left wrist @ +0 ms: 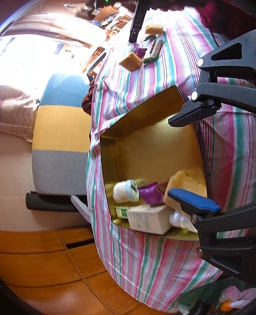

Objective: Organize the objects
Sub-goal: 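Move both grippers back over the remaining loose items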

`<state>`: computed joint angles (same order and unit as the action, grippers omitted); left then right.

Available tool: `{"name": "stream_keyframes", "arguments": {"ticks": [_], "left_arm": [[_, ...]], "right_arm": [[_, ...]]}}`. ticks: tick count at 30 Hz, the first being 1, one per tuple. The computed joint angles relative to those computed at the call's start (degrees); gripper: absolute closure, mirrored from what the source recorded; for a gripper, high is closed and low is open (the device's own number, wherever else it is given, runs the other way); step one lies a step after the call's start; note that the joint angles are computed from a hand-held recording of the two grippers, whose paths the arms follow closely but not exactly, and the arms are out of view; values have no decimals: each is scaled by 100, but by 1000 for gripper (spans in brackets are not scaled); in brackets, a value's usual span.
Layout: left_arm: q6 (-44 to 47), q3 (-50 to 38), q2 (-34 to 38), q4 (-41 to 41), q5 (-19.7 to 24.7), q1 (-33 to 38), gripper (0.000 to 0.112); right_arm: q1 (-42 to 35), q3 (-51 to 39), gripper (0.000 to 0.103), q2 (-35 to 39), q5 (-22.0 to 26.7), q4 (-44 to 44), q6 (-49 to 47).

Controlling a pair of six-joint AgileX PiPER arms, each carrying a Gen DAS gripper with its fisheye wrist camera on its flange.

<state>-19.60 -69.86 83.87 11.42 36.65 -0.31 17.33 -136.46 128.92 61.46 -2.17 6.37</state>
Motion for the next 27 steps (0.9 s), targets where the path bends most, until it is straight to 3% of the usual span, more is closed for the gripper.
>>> {"name": "stream_keyframes", "arguments": {"ticks": [7, 13, 20, 27], "left_arm": [[48, -541, 481, -15, 172, -543, 47], [317, -1205, 1061, -211, 392, -999, 47], [811, -2211, 1926, -396, 633, -1491, 47], [2155, -3863, 3167, -1015, 1150, -1835, 47]], "right_arm": [[-1125, 1614, 42, -737, -1210, -13, 1635], [-2000, 2657, 39, -1115, -1883, 1232, 2297], [-2340, 3134, 38, -1249, -2145, 2153, 2124], [-2348, 2918, 36, -1049, -1956, 2524, 1817]]}}
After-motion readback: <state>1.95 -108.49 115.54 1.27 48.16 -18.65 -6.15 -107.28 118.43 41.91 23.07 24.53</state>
